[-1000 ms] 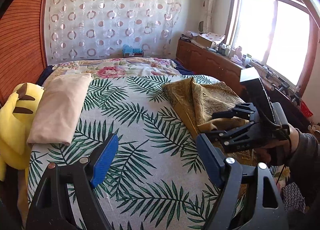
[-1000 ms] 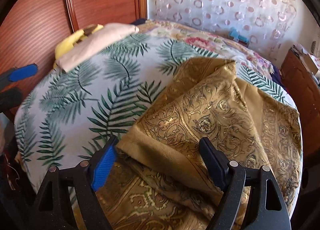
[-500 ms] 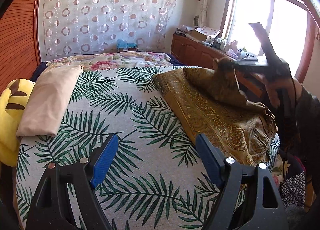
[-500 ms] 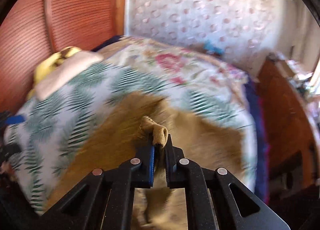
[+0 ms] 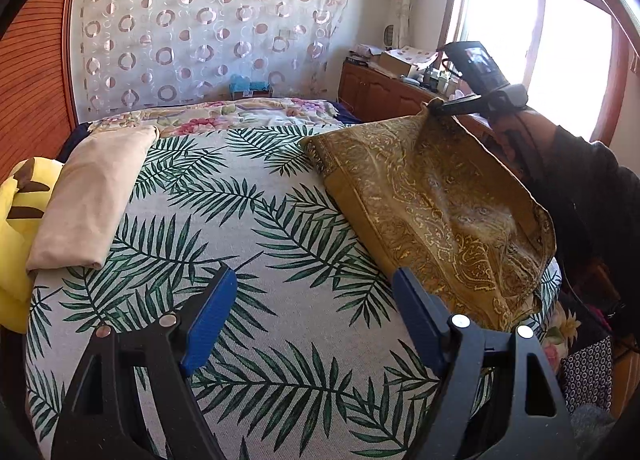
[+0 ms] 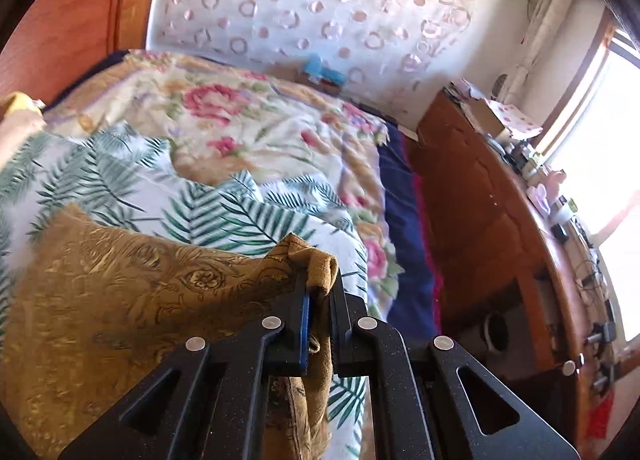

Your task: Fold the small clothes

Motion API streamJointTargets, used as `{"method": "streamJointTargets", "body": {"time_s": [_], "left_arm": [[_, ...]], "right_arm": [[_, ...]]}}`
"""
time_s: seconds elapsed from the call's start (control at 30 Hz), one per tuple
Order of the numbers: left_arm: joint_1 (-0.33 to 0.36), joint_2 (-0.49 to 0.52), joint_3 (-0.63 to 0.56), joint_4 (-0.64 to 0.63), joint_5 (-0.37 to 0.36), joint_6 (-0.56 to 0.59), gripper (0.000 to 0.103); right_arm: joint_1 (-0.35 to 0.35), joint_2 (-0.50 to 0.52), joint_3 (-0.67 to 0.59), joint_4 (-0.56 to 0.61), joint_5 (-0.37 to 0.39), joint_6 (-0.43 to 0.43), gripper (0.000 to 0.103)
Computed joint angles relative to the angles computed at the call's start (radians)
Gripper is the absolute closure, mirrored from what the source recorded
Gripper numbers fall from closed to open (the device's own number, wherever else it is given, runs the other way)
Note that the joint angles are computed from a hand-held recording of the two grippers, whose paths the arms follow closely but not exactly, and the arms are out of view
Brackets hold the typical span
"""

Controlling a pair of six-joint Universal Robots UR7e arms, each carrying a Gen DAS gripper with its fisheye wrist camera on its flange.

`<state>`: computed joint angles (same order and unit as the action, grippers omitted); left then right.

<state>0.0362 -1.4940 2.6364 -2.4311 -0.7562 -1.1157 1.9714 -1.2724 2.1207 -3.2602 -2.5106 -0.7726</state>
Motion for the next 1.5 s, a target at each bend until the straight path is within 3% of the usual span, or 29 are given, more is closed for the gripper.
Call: {"method": "streamJointTargets", "body": {"time_s": [0.1,0.17,0.23,0.37,0.43,0.73,0.87,1.0,1.07,1.13,1.2,1.23,1.27,1.33,1.4,1.5], "left_arm": [[-0.001,0.004,0.000,-0.001,-0.006,-0.001,0.023],[-0.004,0.008,0.000,-0.006,-0.012,0.001,0.023],[-0.005,0.019,-0.002,-0.020,-0.017,0.007,0.023],[-0.007,0.047,-0.003,-0.055,-0.025,0.023,0.023],[-0.005,0.063,-0.005,-0.077,-0.030,0.036,0.023],[0.012,0.171,-0.032,-0.191,-0.066,0.112,0.023],[0.024,0.220,-0.049,-0.235,-0.087,0.144,0.023],[0.032,0.257,-0.068,-0.257,-0.104,0.169,0.023],[0.033,0.274,-0.077,-0.263,-0.110,0.176,0.023],[0.033,0.283,-0.082,-0.267,-0.113,0.179,0.023],[0.032,0.289,-0.085,-0.269,-0.116,0.180,0.023],[0.031,0.291,-0.086,-0.267,-0.118,0.179,0.023],[0.032,0.293,-0.088,-0.265,-0.119,0.180,0.023],[0.028,0.292,-0.090,-0.259,-0.119,0.177,0.023],[0.021,0.288,-0.089,-0.257,-0.120,0.171,0.023],[0.023,0.292,-0.088,-0.276,-0.130,0.180,0.023]], "right_arm": [[-0.005,0.058,-0.041,0.024,-0.028,0.059,0.091],[0.004,0.076,-0.079,0.048,-0.077,0.103,0.062],[0.008,0.069,-0.086,0.006,-0.087,0.096,0.050],[0.003,-0.034,-0.032,0.114,0.003,0.205,0.050],[0.002,-0.112,0.031,0.170,0.073,0.227,0.050],[0.028,-0.495,0.348,0.365,0.217,0.304,0.050],[0.021,-0.656,0.455,0.425,0.235,0.329,0.050],[0.025,-0.768,0.480,0.508,0.227,0.336,0.050],[0.029,-0.808,0.484,0.545,0.243,0.340,0.062],[0.028,-0.821,0.490,0.538,0.261,0.320,0.065],[0.012,-0.824,0.490,0.526,0.284,0.301,0.078],[0.008,-0.823,0.497,0.519,0.284,0.301,0.093],[0.005,-0.821,0.499,0.512,0.287,0.298,0.099],[-0.005,-0.851,0.516,0.492,0.327,0.291,0.099],[0.003,-0.924,0.524,0.502,0.343,0.340,0.099],[0.010,-0.996,0.549,0.462,0.287,0.330,0.100]]}}
